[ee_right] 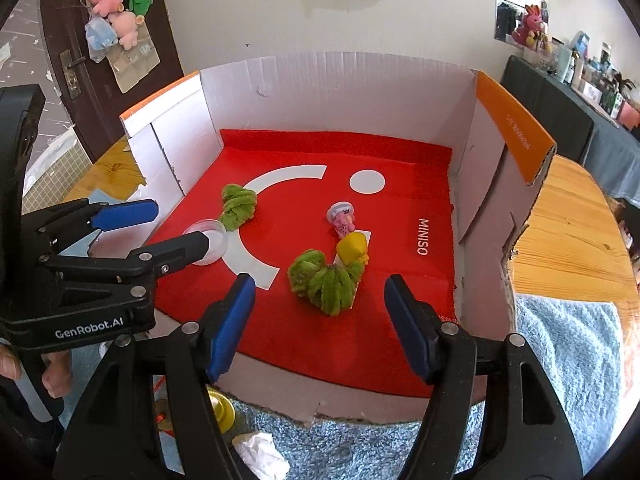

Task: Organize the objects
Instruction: 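Withdraw both open tools from the box back over the towel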

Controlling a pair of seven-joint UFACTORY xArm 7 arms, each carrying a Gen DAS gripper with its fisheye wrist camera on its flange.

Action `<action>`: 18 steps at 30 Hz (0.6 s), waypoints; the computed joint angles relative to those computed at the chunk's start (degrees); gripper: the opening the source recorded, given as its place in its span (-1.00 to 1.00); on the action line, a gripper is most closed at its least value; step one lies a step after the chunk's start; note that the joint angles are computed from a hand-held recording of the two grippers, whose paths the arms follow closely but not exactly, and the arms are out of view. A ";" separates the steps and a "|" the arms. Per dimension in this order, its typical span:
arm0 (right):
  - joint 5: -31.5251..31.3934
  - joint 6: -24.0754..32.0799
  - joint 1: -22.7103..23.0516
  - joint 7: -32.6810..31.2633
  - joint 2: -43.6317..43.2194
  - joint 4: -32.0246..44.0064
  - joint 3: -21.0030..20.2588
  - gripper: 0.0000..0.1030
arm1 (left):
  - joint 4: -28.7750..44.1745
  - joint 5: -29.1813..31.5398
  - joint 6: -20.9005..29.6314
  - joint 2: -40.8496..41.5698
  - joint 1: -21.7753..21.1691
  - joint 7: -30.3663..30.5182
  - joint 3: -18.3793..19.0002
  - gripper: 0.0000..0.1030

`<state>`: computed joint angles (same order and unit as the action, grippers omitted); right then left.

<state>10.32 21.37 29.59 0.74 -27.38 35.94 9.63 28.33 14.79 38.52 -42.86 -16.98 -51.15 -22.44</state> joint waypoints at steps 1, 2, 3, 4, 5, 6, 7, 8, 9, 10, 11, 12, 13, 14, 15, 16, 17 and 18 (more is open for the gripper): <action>-0.09 -0.14 -0.04 0.11 -0.38 -0.25 0.11 0.34 | -0.21 -0.14 0.23 -0.50 -0.20 -0.12 0.03 0.35; -0.21 -0.32 -0.06 0.21 -0.67 -0.50 0.20 0.37 | -0.33 -0.20 0.30 -0.75 -0.26 -0.21 0.04 0.35; -0.57 -0.46 -0.26 0.49 -1.06 -0.79 0.51 0.38 | -0.57 -0.39 0.42 -1.28 -0.48 -0.28 0.14 0.36; -0.98 -0.57 -0.47 0.76 -1.47 -1.13 0.77 0.39 | -0.68 -0.53 0.45 -1.54 -0.60 -0.32 0.17 0.36; -1.35 -0.72 -0.60 1.01 -1.79 -1.39 0.98 0.39 | -0.88 -0.73 0.58 -2.01 -0.81 -0.36 0.22 0.36; -1.73 -0.89 -0.73 1.30 -2.20 -1.74 1.20 0.40 | -1.07 -0.89 0.69 -2.43 -0.93 -0.44 0.22 0.41; -2.23 -1.02 -0.97 1.72 -2.67 -2.08 1.52 0.42 | -1.31 -1.00 0.82 -2.95 -1.00 -0.59 0.14 0.44; -2.69 -1.15 -1.19 2.15 -3.08 -2.39 1.76 0.44 | -1.49 -1.05 0.98 -3.42 -1.00 -0.78 -0.01 0.49; -3.37 -1.31 -1.64 2.78 -3.61 -2.77 2.22 0.47 | -1.71 -1.12 1.21 -3.97 -1.02 -1.01 -0.14 0.51; -3.90 -1.44 -1.88 3.23 -4.13 -3.14 2.43 0.51 | -1.98 -1.33 1.42 -4.53 -1.19 -1.14 -0.12 0.51; -4.29 -1.65 -1.96 3.60 -4.59 -3.49 2.52 0.53 | -2.15 -1.55 1.43 -4.79 -1.35 -1.16 -0.03 0.51; -4.57 -1.85 -1.92 3.90 -5.00 -3.82 2.52 0.53 | -2.42 -1.83 1.46 -5.20 -1.58 -1.18 0.10 0.51; -4.79 -2.09 -1.86 4.20 -5.59 -4.27 2.49 0.53 | -2.64 -2.05 1.54 -5.60 -1.70 -1.25 0.14 0.51; -4.90 -2.24 -1.68 4.44 -6.02 -4.60 2.38 0.53 | -2.84 -2.26 1.72 -6.04 -1.82 -1.32 0.14 0.51; -4.90 -2.32 -1.37 4.53 -6.45 -4.91 2.15 0.53 | -2.97 -2.43 1.85 -6.33 -1.91 -1.35 0.14 0.51; -4.91 -2.36 -1.08 4.54 -6.82 -5.21 1.93 0.53 | -3.12 -2.64 1.90 -6.60 -2.01 -1.41 0.15 0.51; -5.00 -2.40 -0.94 4.63 -7.10 -5.41 1.87 0.54 | -3.24 -2.83 1.99 -6.86 -2.15 -1.42 0.14 0.51; -5.20 -2.45 -0.94 4.77 -7.48 -5.66 1.94 0.55 | -3.30 -2.98 2.13 -7.07 -2.27 -1.44 0.08 0.54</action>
<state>5.12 18.92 28.65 5.51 -34.86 30.28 11.57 25.04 11.80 40.65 -49.93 -19.25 -52.59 -22.36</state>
